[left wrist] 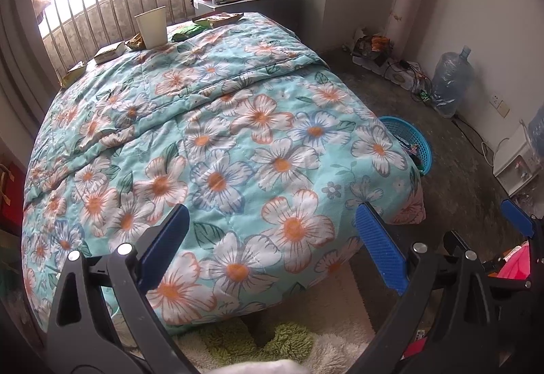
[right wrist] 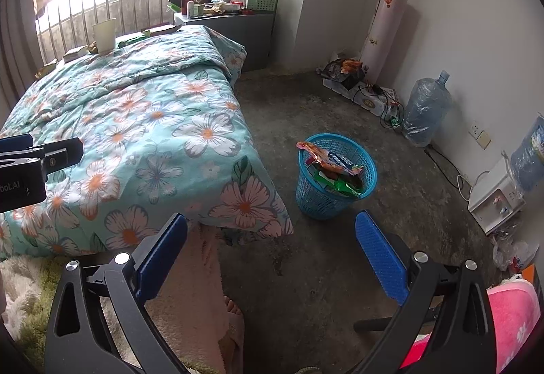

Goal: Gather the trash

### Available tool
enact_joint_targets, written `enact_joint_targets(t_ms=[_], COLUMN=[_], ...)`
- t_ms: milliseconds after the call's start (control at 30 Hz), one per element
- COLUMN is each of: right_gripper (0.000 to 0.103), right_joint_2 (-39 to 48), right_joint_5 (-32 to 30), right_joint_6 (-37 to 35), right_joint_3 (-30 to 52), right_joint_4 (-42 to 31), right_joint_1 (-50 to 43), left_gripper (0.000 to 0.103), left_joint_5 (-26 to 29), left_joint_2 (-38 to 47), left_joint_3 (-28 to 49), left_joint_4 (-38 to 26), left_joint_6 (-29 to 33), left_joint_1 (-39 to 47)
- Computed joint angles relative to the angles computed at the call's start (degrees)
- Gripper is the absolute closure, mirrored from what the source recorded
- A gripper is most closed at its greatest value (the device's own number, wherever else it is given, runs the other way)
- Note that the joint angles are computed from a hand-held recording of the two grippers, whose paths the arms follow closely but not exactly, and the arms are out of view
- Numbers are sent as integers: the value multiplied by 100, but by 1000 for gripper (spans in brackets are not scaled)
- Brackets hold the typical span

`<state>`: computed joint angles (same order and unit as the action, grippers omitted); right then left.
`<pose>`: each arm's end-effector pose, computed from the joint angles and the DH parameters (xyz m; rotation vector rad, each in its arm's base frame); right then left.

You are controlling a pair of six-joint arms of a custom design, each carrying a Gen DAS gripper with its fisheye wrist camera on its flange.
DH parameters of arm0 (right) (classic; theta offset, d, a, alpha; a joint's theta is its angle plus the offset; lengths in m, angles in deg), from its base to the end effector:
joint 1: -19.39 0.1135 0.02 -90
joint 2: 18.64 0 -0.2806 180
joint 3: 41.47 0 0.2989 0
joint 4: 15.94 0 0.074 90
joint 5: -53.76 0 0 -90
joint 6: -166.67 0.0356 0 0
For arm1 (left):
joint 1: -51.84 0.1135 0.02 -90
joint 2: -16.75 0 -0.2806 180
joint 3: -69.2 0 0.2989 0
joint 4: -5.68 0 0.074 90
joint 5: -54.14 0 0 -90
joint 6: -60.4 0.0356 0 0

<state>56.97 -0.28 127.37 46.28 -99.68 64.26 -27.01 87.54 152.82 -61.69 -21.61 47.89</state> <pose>0.2096 0.1792 0.3506 0.2541 2.4486 -0.2412 0.2814 -0.0249 0.3559 0.3232 2.4932 -0.1660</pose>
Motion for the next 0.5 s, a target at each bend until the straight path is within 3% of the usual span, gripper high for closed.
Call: enact_joint_targets(t_ms=[500], right_gripper=[7], right_joint_2=[-43], right_joint_5=[116], right_joint_6=[95], right_joint_3=[67], right_joint_4=[-122], right_joint_1=[39], left_gripper=[9], left_joint_5=[-25], left_joint_2=[24], left_joint_3=[42], left_joint_4=[14], left_joint_6=[-37], left_joint_1=[-41])
